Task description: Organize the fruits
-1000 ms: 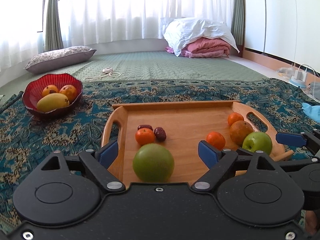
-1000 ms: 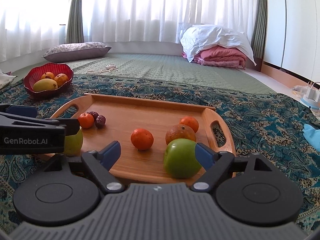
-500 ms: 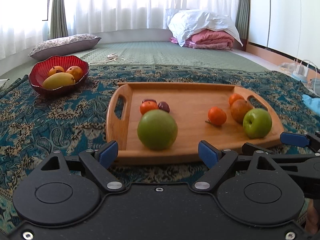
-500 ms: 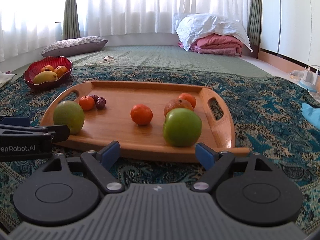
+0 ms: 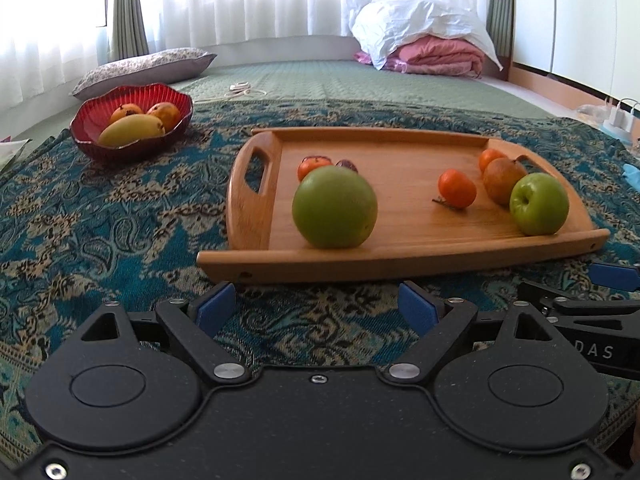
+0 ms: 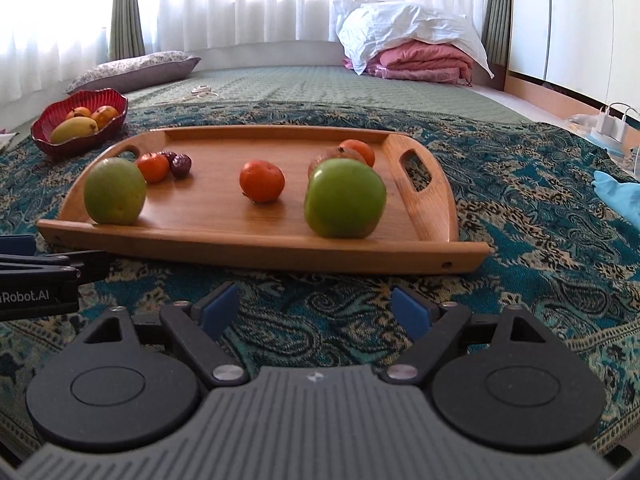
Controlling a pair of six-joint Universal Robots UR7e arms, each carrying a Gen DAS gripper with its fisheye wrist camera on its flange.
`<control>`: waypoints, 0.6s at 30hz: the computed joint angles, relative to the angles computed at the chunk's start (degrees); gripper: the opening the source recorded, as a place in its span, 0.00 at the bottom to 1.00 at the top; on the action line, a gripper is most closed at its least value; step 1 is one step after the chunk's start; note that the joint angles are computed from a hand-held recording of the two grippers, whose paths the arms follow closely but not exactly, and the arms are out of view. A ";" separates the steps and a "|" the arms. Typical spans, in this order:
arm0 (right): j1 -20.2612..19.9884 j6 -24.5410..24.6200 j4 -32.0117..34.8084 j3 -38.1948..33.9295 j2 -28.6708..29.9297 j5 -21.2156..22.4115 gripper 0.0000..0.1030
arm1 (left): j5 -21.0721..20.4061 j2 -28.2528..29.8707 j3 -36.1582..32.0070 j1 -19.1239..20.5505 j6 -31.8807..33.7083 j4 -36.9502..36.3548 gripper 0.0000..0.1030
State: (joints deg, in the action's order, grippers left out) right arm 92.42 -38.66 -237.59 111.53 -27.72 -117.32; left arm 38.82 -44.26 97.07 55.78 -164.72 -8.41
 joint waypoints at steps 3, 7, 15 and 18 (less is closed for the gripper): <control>-0.20 -0.02 0.46 -0.30 0.18 -0.51 0.90 | -0.67 0.62 -0.58 0.18 -0.15 0.37 0.86; -0.46 0.09 0.83 -0.63 0.52 -0.87 0.92 | -1.17 1.59 -1.57 0.49 -0.54 1.18 0.86; -0.82 0.15 1.77 -1.47 0.91 -0.89 0.99 | -1.77 2.75 -2.14 0.84 -0.09 0.71 0.91; -0.90 0.25 2.24 -1.95 1.14 -1.18 1.00 | -1.87 2.97 -2.36 1.06 -0.22 0.69 0.96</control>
State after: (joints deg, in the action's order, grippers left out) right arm 91.52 -38.41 -235.35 109.58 -26.58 -118.50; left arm 36.95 -41.29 94.71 56.85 -164.94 -7.72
